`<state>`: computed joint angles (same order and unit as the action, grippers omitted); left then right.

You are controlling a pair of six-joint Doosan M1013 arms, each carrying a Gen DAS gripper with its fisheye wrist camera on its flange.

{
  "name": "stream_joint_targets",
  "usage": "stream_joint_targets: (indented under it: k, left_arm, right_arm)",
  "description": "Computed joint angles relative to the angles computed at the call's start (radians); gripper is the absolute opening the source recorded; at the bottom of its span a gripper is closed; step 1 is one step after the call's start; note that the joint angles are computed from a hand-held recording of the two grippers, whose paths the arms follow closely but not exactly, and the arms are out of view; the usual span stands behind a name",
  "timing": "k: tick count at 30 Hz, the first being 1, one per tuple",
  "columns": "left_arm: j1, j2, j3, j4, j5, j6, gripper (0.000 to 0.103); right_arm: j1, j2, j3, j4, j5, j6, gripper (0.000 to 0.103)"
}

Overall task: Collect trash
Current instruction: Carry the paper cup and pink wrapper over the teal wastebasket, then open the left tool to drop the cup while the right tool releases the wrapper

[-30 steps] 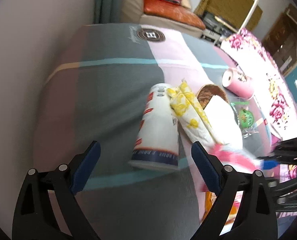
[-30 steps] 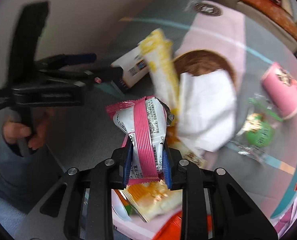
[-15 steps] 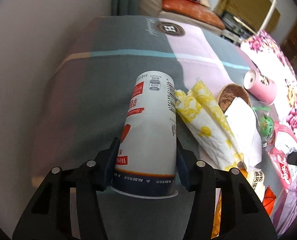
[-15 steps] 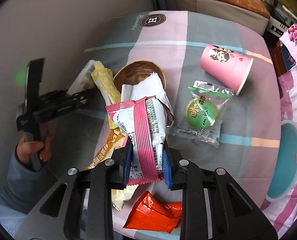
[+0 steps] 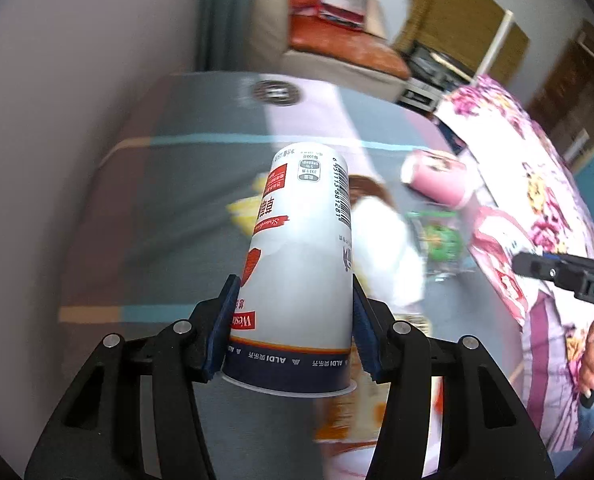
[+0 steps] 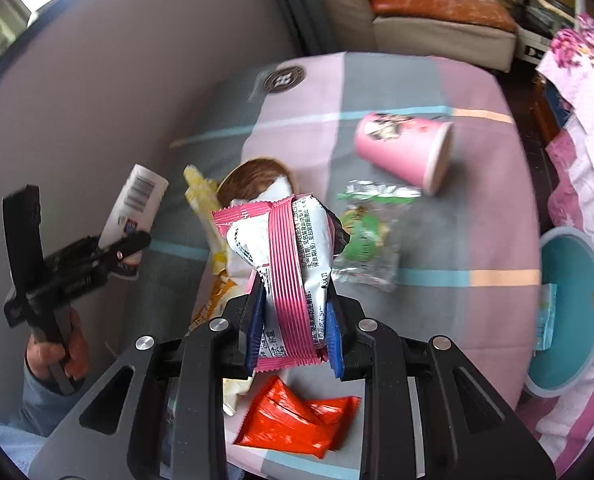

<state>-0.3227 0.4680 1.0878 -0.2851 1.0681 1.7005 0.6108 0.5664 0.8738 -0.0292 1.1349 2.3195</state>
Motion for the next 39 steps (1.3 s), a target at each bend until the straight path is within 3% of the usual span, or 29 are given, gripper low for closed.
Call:
stream_joint_targets:
  k: [18, 24, 30, 39]
  left_arm:
    - [-0.23, 0.13, -0.211, 0.009, 0.155, 0.123, 0.053]
    - [-0.307, 0.18, -0.279, 0.015, 0.209, 0.176, 0.053]
    - [-0.356, 0.225, -0.339, 0.029, 0.261, 0.185, 0.053]
    - [-0.397, 0.284, -0.407, 0.054, 0.308, 0.143, 0.054]
  right_arm:
    - [-0.059, -0.316, 0.481, -0.279, -0.203, 0.428, 0.025]
    - [-0.083, -0.413, 0.614, -0.361, -0.212, 0.579, 0.025]
    - [-0.109, -0.469, 0.7, -0.365, -0.229, 0.627, 0.025]
    - [-0.132, -0.496, 0.75, -0.358, -0.244, 0.64, 0.025]
